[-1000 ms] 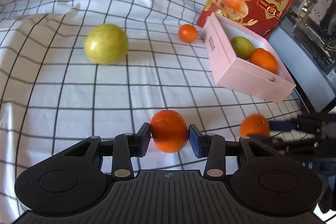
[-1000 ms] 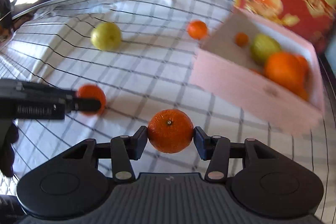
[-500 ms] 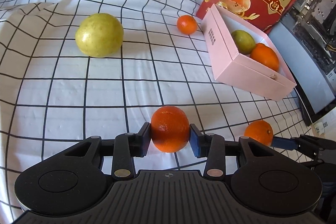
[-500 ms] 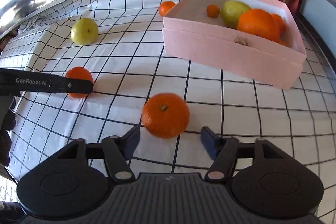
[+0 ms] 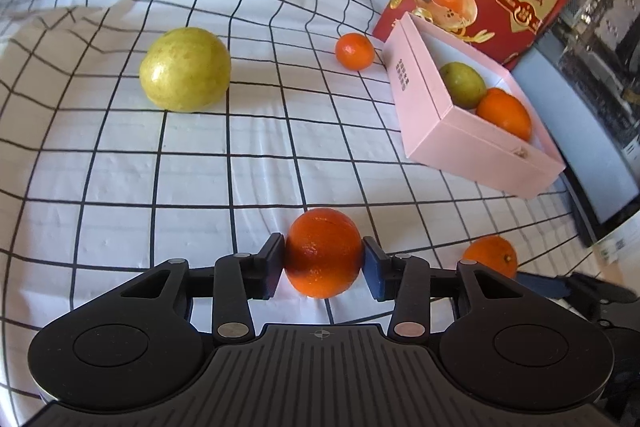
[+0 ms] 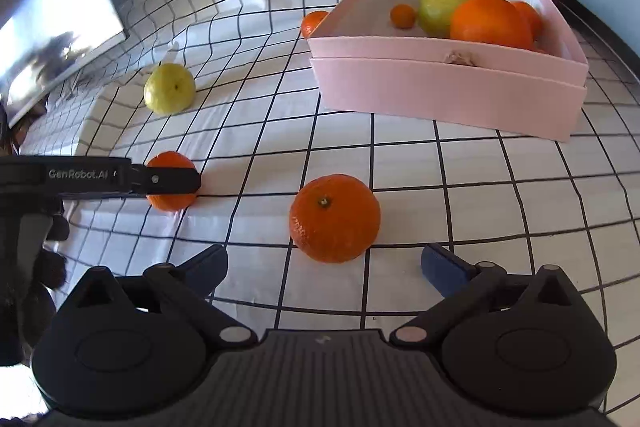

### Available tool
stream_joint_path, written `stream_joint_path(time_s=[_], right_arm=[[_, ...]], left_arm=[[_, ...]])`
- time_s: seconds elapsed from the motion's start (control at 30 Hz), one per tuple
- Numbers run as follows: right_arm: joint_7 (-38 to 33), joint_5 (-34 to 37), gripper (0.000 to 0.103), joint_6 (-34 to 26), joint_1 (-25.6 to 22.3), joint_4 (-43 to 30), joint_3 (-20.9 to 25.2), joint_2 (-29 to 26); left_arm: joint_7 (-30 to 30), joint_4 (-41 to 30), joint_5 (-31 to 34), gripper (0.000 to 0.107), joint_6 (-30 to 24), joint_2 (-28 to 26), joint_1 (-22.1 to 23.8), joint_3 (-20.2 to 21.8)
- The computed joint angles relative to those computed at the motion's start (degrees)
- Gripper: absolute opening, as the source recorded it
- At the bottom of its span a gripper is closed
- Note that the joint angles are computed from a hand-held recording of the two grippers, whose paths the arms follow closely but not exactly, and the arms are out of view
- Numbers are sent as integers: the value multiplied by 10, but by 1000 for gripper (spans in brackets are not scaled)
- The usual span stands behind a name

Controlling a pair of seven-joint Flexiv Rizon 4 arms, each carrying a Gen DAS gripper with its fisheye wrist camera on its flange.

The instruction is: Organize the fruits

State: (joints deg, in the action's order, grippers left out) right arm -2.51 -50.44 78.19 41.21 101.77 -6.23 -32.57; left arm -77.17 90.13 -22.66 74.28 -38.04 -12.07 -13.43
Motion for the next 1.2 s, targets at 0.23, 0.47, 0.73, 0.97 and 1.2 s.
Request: stream_joint_path(time_s=[0.23,0.47,0.73,0.97,1.2], right_arm=[[-48,-9,93,-70,1,-18,13,1],[-22,-69,93,-112,-15,-10,22,16],[-49,-88,93,-132,-38,15,54,37],[-22,-106,92,-71,-50,24,55,38],[-65,-75,69,-96,-40,-32,54,-1]], left_arm=[[-31,-26,60,46,-13,-6,-42,56],[-45,-31,82,46,-16,-7,-43,59],[-43,-30,83,46,-16,-6,-38,53],[-39,-26,81,46,-9,-6,-34,47],[-35,-18,70,44,0,-4,-28,39]])
